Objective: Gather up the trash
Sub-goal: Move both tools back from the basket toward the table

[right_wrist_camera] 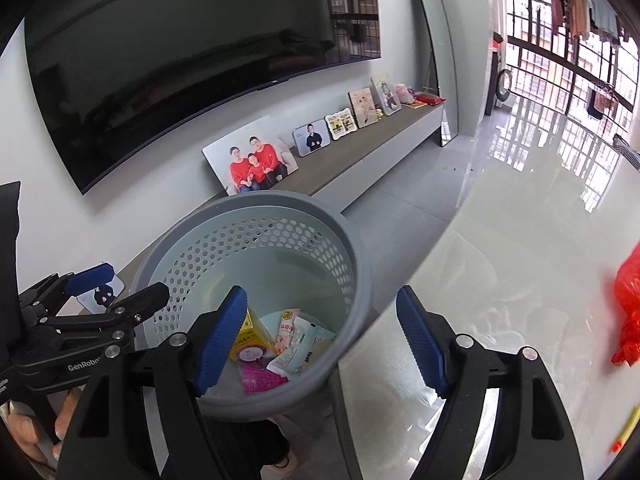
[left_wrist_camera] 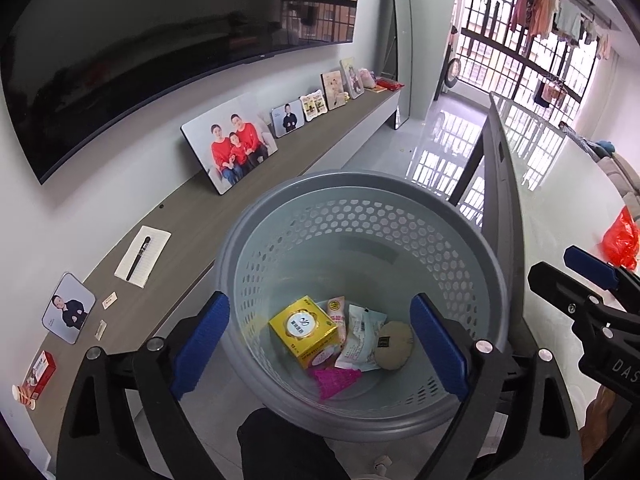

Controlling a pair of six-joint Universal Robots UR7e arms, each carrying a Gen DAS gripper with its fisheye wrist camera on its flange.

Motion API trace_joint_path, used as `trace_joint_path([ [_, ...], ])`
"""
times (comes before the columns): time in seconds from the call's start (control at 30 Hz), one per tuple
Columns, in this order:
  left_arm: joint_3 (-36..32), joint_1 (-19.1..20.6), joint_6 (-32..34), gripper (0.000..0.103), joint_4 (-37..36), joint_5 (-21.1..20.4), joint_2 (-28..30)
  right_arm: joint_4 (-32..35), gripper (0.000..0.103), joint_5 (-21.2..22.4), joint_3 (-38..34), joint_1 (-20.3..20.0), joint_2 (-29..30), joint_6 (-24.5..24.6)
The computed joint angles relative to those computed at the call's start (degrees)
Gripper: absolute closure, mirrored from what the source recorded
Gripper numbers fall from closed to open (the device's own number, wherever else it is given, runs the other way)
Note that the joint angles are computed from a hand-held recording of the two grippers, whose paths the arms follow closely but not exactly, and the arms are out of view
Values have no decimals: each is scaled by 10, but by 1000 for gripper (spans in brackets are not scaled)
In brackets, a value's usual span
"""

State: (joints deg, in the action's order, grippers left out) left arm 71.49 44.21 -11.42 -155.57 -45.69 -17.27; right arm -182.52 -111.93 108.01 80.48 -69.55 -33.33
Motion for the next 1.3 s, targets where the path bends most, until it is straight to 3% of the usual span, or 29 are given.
trace_joint_path([
  [0.43, -6, -45, 36, 11, -27, -48, 19, -87, 29, -15, 106, -53, -135, 31],
  [0.7, -40, -79, 46, 9, -17, -92, 54, -109, 29, -14, 153, -128, -230, 43],
  [1.0, -104, -126, 43, 6, 16, -141, 109, -74, 29, 49, 143, -269, -316, 40],
  [1.17, -154, -146, 29, 6, 42, -153, 147, -22, 29, 87, 103, -326, -321, 28],
  [1.3, -196, -158, 16, 6, 70, -156, 176, 24, 29, 105, 62, -346, -301, 20],
])
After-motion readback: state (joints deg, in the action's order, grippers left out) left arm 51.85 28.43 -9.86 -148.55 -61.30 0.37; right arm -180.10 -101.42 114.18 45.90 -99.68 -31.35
